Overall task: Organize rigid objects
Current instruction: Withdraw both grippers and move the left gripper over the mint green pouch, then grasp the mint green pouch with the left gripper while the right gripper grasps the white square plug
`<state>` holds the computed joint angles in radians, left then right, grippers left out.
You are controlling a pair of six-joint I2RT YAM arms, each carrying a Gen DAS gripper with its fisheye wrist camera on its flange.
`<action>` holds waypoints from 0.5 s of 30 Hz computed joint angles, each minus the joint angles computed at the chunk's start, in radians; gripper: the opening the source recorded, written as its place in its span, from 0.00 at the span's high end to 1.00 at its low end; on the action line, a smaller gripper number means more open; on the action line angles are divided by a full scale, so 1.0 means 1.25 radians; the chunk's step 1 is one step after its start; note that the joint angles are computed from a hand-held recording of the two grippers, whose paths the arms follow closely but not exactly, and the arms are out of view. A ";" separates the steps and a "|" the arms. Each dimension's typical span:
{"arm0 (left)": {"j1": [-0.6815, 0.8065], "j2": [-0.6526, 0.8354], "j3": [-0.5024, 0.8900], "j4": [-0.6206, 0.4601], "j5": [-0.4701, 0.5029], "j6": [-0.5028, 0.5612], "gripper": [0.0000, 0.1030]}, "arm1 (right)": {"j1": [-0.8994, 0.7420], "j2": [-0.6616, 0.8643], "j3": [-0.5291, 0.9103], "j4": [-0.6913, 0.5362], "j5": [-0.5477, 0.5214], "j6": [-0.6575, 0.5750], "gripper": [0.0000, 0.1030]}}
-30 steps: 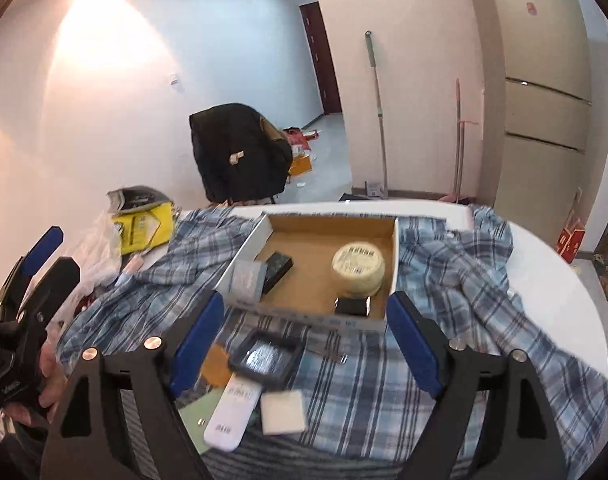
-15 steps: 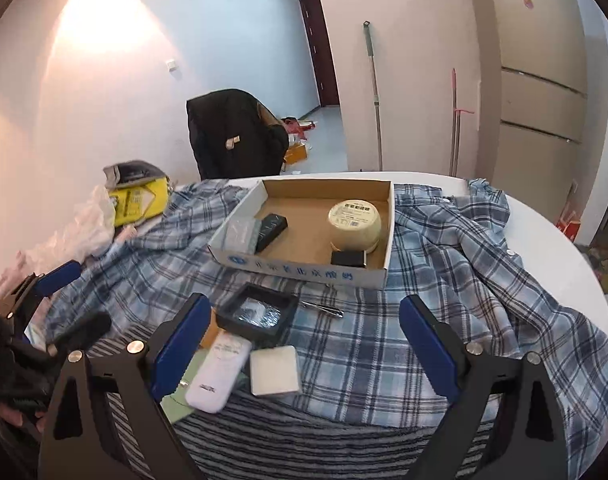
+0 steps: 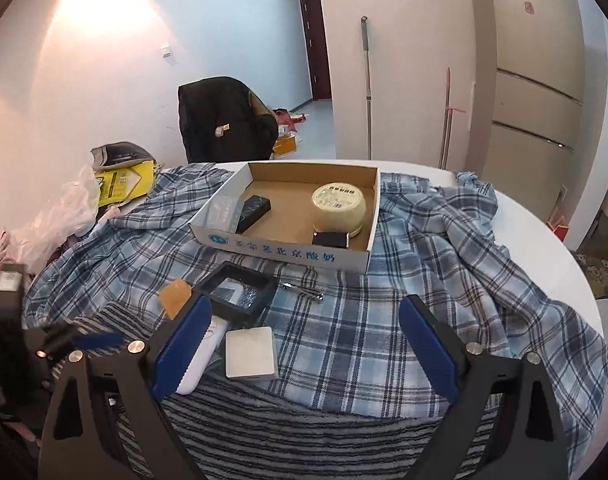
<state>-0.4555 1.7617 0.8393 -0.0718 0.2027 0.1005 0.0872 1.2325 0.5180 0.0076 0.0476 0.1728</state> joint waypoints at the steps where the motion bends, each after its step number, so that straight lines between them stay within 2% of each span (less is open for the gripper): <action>1: 0.004 0.003 0.003 0.000 0.012 -0.007 0.29 | 0.000 0.004 0.002 -0.002 -0.009 -0.002 0.10; 8: -0.010 0.027 0.046 -0.045 0.015 0.005 0.27 | 0.009 0.035 -0.002 0.011 -0.008 -0.015 0.10; 10: -0.018 0.035 0.048 -0.038 0.001 0.006 0.22 | 0.005 0.038 -0.004 0.014 -0.012 -0.014 0.10; 15: -0.023 0.053 0.052 -0.020 -0.002 0.015 0.22 | 0.000 0.024 -0.009 0.019 -0.001 -0.025 0.10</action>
